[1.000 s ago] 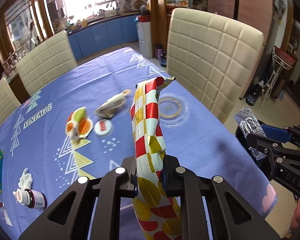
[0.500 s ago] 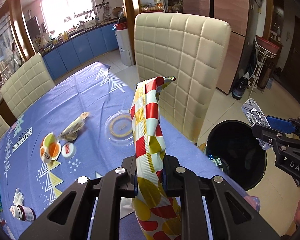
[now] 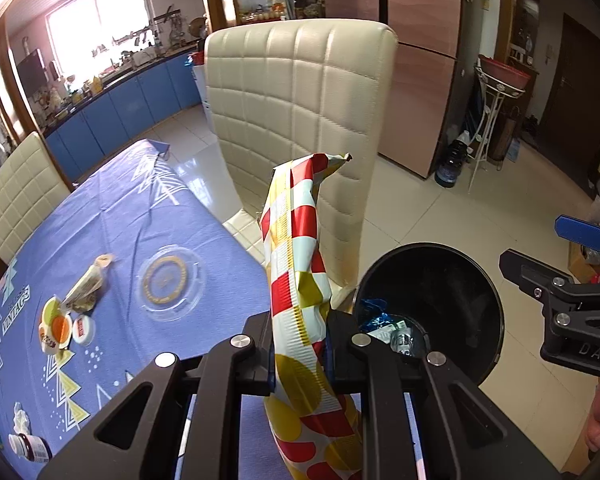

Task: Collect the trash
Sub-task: 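Carry the blister pack to the bin and release it with the right gripper while the left holds the strip, then lower the red-yellow wrapper strip into the bin and open the left gripper, then grasp the orange-green cup lid with the left gripper while the right approaches the clear lid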

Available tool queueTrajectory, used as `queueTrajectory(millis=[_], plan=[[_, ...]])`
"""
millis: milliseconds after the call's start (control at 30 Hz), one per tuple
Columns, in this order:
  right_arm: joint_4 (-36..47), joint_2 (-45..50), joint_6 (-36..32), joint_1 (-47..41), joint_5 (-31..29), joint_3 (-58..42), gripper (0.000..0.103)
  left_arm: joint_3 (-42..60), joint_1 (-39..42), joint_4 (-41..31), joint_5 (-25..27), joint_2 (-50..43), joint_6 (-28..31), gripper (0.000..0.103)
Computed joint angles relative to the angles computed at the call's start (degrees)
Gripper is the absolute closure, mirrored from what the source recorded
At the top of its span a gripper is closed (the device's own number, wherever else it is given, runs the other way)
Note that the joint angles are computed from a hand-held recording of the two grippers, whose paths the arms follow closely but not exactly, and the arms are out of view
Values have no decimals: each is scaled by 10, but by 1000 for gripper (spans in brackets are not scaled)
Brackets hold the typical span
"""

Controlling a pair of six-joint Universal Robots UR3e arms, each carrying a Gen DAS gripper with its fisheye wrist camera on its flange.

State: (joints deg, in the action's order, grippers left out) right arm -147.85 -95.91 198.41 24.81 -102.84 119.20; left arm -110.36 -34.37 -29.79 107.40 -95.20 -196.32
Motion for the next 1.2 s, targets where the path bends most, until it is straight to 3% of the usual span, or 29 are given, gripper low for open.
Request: queueTrajectory(millis=[400, 500, 567, 600, 633, 700, 933, 1200], plan=[[17, -125, 19, -94, 36, 117, 12, 108, -48, 3, -28, -95, 34, 87], [31, -147, 26, -101, 32, 130, 12, 121, -50, 11, -58, -104, 44, 85], [38, -161, 25, -108, 32, 138, 12, 130, -46, 7, -86, -106, 45, 67], [41, -167, 27, -108, 31, 140, 12, 132, -45, 9, -96, -105, 46, 37], [43, -172, 29, -108, 30, 142, 12, 123, -47, 30, -93, -102, 44, 21], [45, -179, 31, -109, 29, 146, 12, 117, -58, 60, -76, -101, 45, 21], [37, -159, 35, -94, 36, 134, 12, 102, -53, 42, -55, -82, 37, 21], [-6, -29, 38, -14, 39, 33, 12, -26, 16, 35, -31, 46, 19, 21]])
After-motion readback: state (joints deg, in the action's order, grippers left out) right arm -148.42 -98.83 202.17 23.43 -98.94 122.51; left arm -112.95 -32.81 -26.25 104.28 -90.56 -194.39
